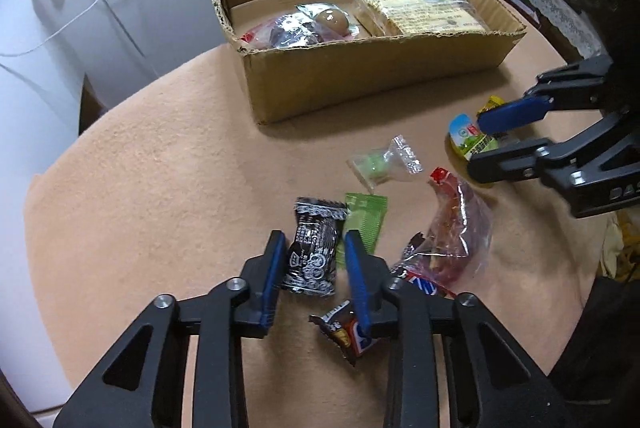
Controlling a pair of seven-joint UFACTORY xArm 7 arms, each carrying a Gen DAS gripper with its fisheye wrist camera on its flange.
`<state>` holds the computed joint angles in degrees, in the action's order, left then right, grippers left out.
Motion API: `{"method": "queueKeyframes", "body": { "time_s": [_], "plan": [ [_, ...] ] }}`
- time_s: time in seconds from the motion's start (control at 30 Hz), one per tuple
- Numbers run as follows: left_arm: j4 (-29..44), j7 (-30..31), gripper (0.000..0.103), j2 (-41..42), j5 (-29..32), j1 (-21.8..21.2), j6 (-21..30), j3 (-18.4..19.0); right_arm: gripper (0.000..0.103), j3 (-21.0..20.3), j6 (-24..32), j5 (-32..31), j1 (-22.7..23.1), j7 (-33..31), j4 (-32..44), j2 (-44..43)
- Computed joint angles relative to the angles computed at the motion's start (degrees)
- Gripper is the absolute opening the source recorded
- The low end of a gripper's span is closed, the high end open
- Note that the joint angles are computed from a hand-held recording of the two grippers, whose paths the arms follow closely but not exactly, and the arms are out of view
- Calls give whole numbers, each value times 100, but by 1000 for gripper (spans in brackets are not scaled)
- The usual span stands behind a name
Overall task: Organize snacks
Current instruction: 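Grasp the green cup snack with the right tool while the left tool grasps the black wrapped candy, then lift the green cup snack with the right tool while the left tool lifts the black candy toward the box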
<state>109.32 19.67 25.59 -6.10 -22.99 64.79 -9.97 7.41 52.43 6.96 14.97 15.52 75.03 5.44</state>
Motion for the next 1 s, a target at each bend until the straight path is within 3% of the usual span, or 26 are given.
{"method": "queueKeyframes", "body": {
  "time_s": [0.1,0.37,0.77,1.0],
  "plan": [
    [-131,-53,24,-86,-125,71,-67,-2,35,11,27,-22,20,25,14,57],
    [-419,-425,23,-247,-151,47,-332,3,33,22,-242,-48,51,27,-277,-112],
    [-778,-847,22,-682,-438,264,-669,0,33,-59,-222,302,-84,-106,-657,-818],
    [-647,-1319,22,-773,-647,251,-982,-44,33,-86,-170,171,-154,-72,-630,-1231]
  ]
}}
